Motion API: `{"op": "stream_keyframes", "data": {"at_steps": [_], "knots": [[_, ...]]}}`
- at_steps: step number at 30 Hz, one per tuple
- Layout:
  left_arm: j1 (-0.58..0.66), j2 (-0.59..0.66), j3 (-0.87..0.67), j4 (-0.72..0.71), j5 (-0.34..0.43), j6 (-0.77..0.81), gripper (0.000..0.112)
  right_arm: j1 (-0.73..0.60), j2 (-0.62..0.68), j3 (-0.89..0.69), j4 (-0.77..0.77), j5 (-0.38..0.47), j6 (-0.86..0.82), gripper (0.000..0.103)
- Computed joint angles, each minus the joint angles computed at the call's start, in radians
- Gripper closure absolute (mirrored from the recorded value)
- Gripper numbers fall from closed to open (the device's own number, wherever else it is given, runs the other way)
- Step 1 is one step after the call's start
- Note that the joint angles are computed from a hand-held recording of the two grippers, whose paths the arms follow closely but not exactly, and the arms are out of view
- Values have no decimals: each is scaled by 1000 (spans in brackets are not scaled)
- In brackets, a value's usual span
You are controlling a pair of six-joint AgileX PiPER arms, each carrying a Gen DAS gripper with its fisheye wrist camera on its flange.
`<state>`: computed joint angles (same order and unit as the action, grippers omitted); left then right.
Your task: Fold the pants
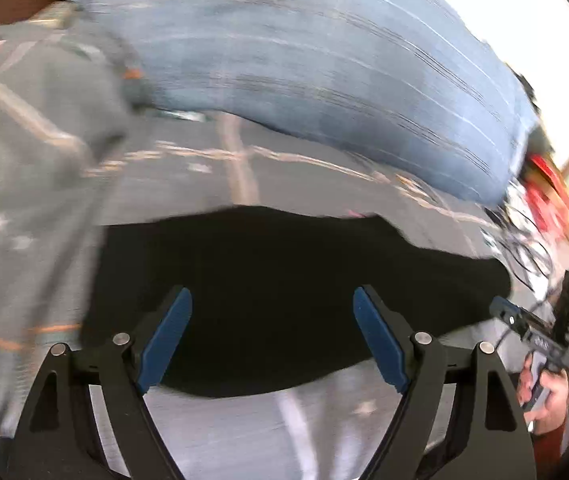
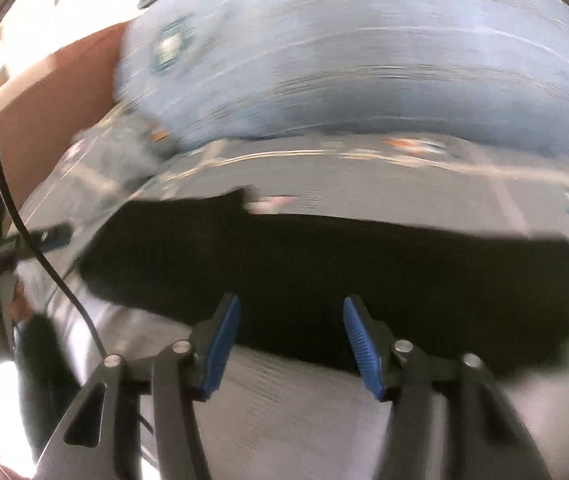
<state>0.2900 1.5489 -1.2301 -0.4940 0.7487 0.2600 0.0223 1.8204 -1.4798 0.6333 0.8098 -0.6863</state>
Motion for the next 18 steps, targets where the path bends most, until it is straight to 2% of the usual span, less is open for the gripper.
{"op": "stream_keyframes", "data": {"at_steps": [5, 7, 10, 12, 13, 14, 18], "knots": [[-198, 141, -142, 9, 0, -16, 29, -168, -21, -12, -171, -52, 217, 46], [-273, 213, -228, 20, 17, -34, 29, -212, 17, -63, -189, -30, 273, 46], [-362, 311, -350, 31, 42, -54, 29, -256, 120, -177, -149, 46, 267, 47], [-409, 358, -423, 49, 66, -80, 29, -267, 168, -223, -78, 74, 201, 68], [-434, 395, -478, 56, 82, -90, 29, -268, 180, -237, -55, 85, 170, 97], [-442, 407, -505, 63, 96, -97, 29, -257, 181, -245, -64, 80, 164, 100], [-496, 502, -657, 82, 154, -115, 29, -233, 138, -206, -127, 46, 180, 101]]}}
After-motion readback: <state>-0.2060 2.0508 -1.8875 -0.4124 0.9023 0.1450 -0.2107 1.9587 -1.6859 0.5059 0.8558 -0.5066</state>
